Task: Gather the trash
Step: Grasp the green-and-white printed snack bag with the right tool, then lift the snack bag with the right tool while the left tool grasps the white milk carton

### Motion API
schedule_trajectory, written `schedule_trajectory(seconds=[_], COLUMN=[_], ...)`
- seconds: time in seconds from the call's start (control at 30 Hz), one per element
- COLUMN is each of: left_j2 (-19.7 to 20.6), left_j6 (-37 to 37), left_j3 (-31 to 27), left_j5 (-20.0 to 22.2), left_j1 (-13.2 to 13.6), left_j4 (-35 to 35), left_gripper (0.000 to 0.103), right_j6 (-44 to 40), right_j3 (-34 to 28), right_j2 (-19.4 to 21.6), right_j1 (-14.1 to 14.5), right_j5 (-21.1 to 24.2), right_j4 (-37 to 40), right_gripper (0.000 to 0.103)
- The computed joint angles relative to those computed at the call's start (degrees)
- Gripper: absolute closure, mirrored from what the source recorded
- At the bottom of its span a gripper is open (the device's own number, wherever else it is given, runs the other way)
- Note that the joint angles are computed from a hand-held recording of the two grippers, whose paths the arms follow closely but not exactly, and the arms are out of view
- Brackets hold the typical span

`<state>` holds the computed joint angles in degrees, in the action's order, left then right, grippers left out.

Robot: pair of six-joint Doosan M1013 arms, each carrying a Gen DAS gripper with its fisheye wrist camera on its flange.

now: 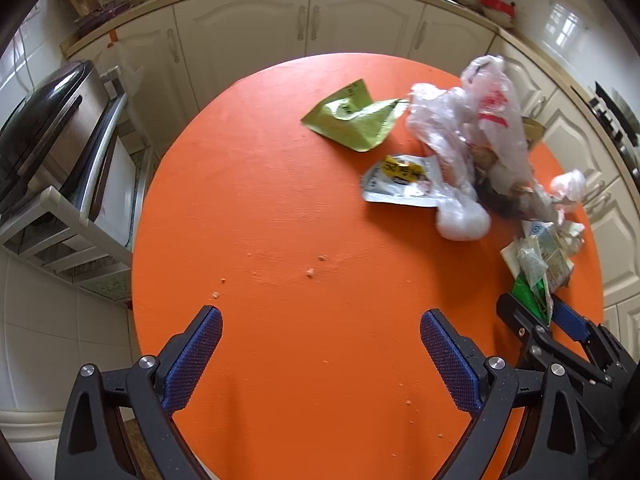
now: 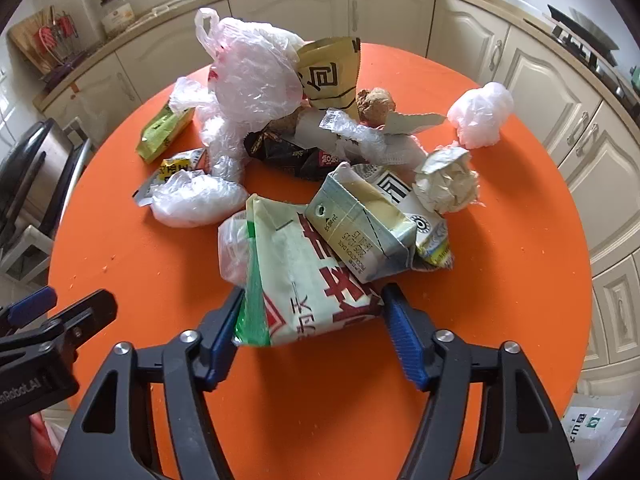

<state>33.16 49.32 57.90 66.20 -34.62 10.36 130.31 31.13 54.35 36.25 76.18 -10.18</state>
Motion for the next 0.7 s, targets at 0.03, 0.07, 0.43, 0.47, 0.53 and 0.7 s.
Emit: schedule_trajectory(seconds=[0.03,0.07,0.43,0.47,0.53,0.7], left_j2=[0.0,0.0,-0.6,-0.5,-0.1,2.4], left_j6=[0.2,0.3,0.9,1.2,2.2,5.8], left_j3=[-0.2,-0.4,-1.7,-2.1,-2.9,-7.1], left_j5=[0.1,0.1,0.4,0.5,0.8,2.1], left_j1=[-0.3,-0.5,-3.8,-4.1,-4.5,-5.3], left_j4=[0.1,0.3,2.6,2.6,2.3,-0.7], left_gripper=[0.006,0.006,0.007,0.007,0.007,0.005], right_j6=[-0.1,0.0,6.2,7.3,10.1,17.7], right_j3=[1.7,4.1,21.6,23.1,25.3,30.0], right_j2=[-1.1,-2.6,-14.5,-15.5,-17.2,-20.2], right_j1=[-0.1,-0.2,0.2,0.1,0.3,-0.8], right_j5=[-1.4,-3.6,-18.2,-19.3,-20.2,-20.7], right_j4=[0.6,1.3,-2.1,-2.9,-5.7,-9.6], right_gripper=[0.036,0.036,0.037,0.037,0.037,0.037])
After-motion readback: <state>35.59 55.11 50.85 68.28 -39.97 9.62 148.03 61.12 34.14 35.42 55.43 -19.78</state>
